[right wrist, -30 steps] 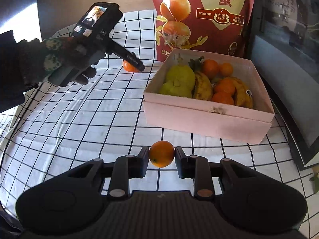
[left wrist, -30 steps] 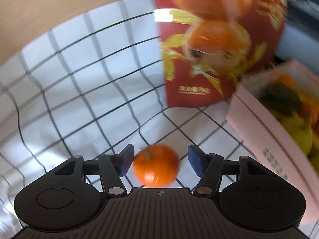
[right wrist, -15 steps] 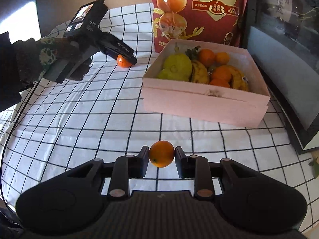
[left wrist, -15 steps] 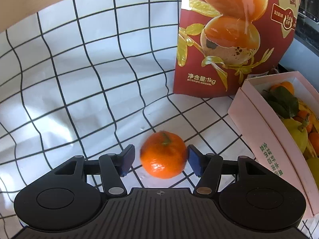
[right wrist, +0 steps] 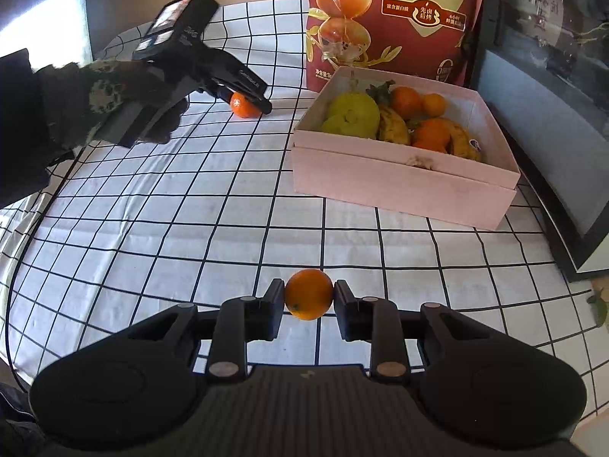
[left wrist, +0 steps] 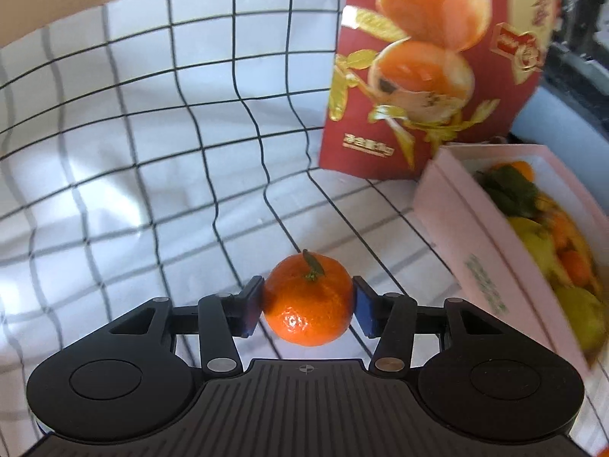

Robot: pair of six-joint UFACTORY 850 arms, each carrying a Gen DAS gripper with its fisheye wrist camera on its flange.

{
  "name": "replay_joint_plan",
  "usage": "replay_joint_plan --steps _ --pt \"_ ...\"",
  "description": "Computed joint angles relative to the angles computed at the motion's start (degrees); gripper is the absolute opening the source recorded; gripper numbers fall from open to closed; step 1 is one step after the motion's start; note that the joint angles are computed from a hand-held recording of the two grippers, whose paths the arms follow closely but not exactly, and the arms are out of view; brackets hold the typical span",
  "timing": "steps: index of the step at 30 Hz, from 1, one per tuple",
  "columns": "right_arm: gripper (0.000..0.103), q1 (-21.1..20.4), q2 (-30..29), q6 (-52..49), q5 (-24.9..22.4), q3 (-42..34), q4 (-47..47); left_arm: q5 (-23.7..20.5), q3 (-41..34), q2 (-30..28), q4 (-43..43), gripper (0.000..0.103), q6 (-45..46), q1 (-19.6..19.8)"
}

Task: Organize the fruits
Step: 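Drop both tangerines into the pink box, opening the left and right tools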

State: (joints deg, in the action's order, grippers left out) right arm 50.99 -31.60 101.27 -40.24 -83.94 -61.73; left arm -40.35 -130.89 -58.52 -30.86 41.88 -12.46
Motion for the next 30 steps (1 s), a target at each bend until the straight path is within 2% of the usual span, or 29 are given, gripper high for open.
replay_joint_plan --steps 2,4,8,11,15,19,22,24,27,30 --pt "0.027 0.1 0.2 -0.4 -0.5 0.1 0.0 2.8 11.4 7.2 -5.7 0.054 6.2 0.6" --pt "0.027 0.1 0.6 -0.3 -0.6 0.4 0.1 3.6 20.2 13.1 -10.4 0.054 11.6 1.0" --pt "0.027 -0.2 1.8 -0.1 -0.4 1.6 1.1 -0.4 34.2 22.7 -17.1 0.054 19.5 1.7" --pt "0.027 0.0 2.9 -0.3 -1.7 2.4 1.0 -4.5 40.8 27.2 -18.7 0.054 21.7 1.4" --pt "0.028 0.3 5.6 0.2 -4.2 4.2 -1.1 -8.2 44.9 30.5 -20.0 0.054 22.8 -0.2" --pt "0.028 0.0 9.3 2.1 -6.4 6.6 -5.9 -8.0 44.8 32.9 -25.9 0.054 26.5 -2.4" --pt "0.028 -0.9 12.4 4.6 -6.8 8.9 -10.3 -7.0 41.2 32.4 -29.7 0.054 26.7 -4.2" --pt "0.028 -1.5 14.3 6.4 -7.1 10.5 -13.4 -5.4 37.0 30.3 -29.9 0.054 23.0 -5.6" --pt "0.028 -2.5 16.6 9.3 -7.0 13.0 -17.5 -1.4 30.1 25.3 -25.1 0.054 13.5 -8.2" --pt "0.027 -3.2 18.3 12.2 -6.0 15.8 -19.9 -1.9 21.1 18.3 -16.4 0.054 0.1 -10.3"
